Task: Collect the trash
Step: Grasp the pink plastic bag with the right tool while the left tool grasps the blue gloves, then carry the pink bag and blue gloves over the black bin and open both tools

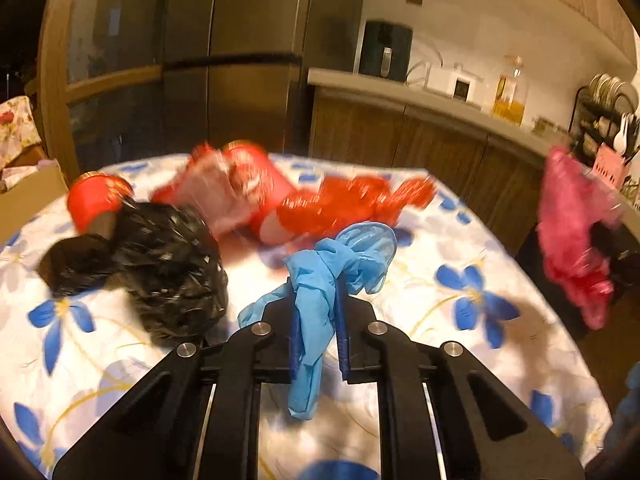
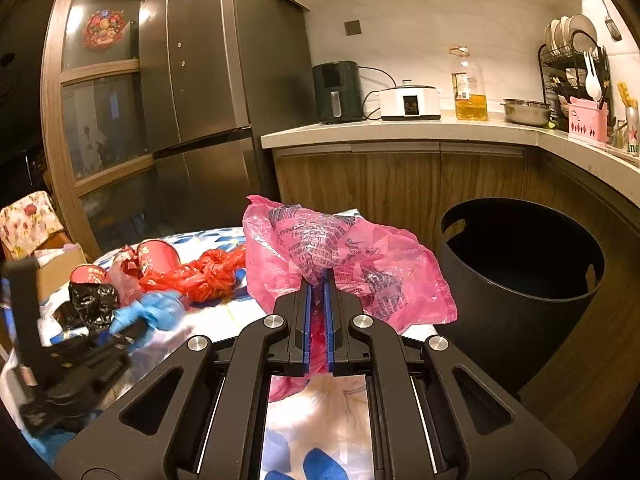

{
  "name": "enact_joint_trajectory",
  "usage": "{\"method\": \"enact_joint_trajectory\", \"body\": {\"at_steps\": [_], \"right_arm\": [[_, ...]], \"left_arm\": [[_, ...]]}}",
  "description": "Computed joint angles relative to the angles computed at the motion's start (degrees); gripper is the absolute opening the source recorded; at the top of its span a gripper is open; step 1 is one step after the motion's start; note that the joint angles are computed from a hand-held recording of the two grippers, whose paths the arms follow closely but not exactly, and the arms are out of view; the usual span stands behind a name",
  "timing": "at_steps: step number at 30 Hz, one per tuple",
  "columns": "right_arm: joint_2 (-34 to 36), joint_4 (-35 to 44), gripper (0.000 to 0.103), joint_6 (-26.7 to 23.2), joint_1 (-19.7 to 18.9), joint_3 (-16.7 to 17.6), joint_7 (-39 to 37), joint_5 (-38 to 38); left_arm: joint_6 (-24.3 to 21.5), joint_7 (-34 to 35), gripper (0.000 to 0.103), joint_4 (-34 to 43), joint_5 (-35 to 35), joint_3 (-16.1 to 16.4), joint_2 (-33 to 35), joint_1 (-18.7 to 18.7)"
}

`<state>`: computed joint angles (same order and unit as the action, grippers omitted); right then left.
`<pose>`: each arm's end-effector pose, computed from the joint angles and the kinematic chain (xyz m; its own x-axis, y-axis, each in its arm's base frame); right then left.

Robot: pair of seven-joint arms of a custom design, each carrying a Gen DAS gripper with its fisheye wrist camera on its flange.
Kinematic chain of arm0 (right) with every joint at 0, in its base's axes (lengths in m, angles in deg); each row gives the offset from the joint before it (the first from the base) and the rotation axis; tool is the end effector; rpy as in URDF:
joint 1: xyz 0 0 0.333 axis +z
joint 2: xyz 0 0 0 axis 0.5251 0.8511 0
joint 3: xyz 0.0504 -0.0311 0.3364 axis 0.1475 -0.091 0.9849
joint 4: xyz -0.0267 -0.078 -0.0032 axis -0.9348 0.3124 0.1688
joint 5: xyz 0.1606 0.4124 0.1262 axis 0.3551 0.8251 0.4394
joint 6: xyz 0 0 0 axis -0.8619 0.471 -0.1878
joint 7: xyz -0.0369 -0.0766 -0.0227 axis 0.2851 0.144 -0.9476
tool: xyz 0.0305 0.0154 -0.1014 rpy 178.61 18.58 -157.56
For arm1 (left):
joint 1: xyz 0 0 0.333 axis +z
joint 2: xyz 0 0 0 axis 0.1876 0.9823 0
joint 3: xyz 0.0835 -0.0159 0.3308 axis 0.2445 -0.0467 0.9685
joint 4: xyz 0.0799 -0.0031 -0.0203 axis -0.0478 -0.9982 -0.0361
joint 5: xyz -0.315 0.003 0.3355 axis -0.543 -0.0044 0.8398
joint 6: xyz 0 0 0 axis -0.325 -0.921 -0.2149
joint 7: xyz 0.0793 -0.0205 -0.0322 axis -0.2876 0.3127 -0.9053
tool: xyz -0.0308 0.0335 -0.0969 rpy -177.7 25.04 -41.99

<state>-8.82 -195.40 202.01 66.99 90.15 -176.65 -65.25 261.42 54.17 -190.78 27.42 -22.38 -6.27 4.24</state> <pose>0.4190 0.4110 0.3524 -0.3265 -0.9352 -0.1370 -0.3233 0.2467 -0.9136 0.5119 -0.2106 0.3168 -0.3689 -0.9217 0.1197 -0.5448 0.1101 -0.8313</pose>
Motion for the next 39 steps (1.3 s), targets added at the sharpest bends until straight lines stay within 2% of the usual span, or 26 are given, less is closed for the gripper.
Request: {"method": "enact_joint_trajectory", "body": {"at_steps": [5,12,18,31,39], "right_arm": [[-1.3,-1.1,0.005,-0.6,0.5,0.6,0.0,0.1],[-4.4,-3.7,0.005,-3.0,0.9,2.1,0.6,0.6],[-8.2,-6.9,0.005,-6.2,1.0,3.5,0.8,2.6],[-18.3,-14.9,0.005,-12.3,-2.1,5.2,-0.9,8.5],[-24.5,-19.9,0.005,-11.5,-5.9,4.9,-2.0,10.6]], "left_arm": [[3.4,-3.8,0.013,-3.6,3.1,0.2,-4.5,-0.1],[4.2,-5.1,0.013,-5.1,4.1,1.5,-8.2,-3.0],[4.3,-4.7,0.012,-4.3,4.3,1.3,-9.0,-5.6],[3.3,-10.2,0.012,3.0,13.4,-1.0,-5.2,-8.4],[2.8,-14.3,0.012,11.5,20.5,-4.8,0.9,-8.3]]}}
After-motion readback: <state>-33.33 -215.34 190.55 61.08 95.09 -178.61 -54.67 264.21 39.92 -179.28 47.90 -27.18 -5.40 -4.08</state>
